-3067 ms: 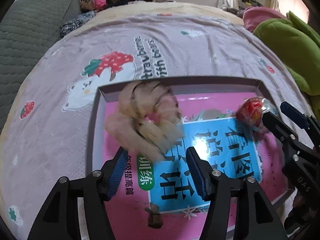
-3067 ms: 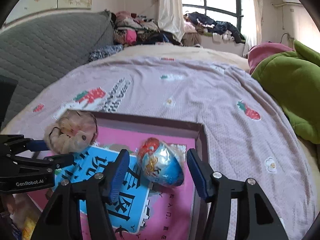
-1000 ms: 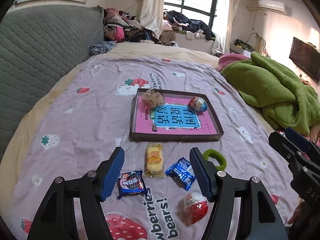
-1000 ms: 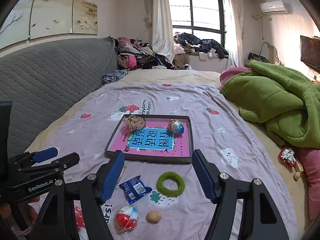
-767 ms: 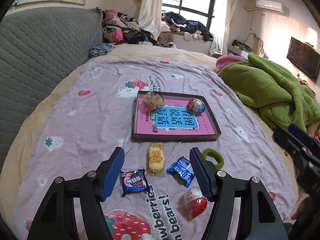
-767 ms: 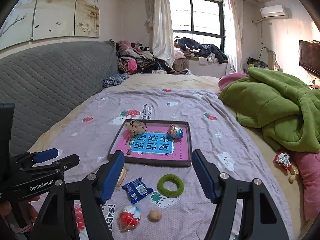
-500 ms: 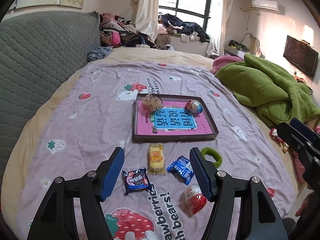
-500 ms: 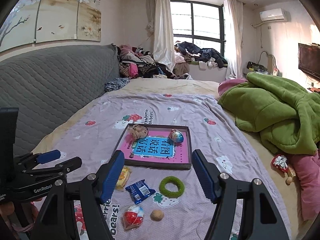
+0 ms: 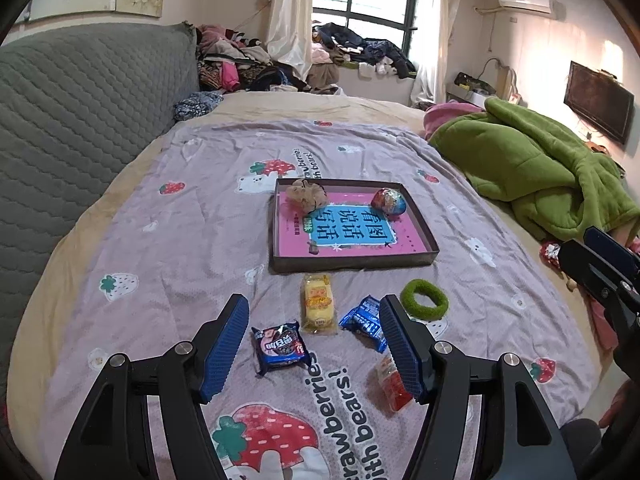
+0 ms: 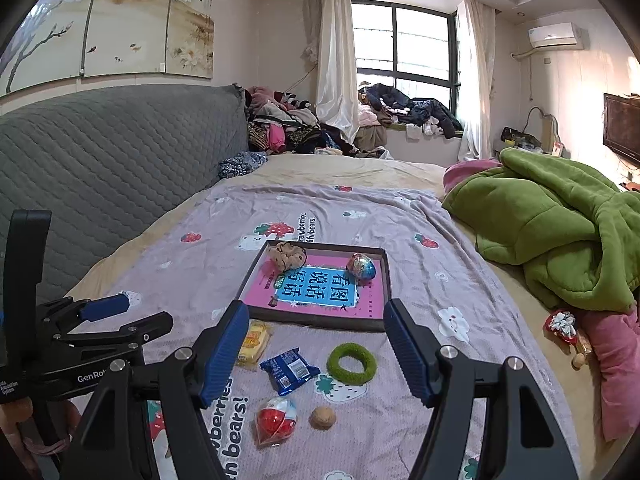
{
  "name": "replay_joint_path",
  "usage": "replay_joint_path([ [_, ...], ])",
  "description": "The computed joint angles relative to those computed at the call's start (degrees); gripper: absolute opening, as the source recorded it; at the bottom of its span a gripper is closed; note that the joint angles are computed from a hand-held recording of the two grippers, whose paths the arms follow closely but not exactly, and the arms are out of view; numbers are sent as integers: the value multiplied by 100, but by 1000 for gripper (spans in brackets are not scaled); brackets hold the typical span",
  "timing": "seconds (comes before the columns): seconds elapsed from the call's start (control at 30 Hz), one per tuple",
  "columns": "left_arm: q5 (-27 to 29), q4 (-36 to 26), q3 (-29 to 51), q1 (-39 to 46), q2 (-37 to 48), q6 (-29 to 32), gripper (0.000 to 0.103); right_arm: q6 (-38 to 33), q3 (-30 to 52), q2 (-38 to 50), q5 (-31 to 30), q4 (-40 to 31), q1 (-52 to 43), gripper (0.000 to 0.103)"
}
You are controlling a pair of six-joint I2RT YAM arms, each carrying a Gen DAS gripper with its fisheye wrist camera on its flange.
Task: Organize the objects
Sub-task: 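Withdraw both tools from the tray back toward the remaining items, then move left tool to blue cookie pack while right tool moves to the walnut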
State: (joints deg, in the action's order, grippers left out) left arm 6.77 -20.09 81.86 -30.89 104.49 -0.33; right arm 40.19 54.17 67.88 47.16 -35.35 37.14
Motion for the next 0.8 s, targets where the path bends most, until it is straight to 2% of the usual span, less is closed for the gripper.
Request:
replay_joint_path([
  [0.8, -62, 234, -362, 19, 258, 15, 69, 156, -571, 57, -350, 333, 91, 69],
])
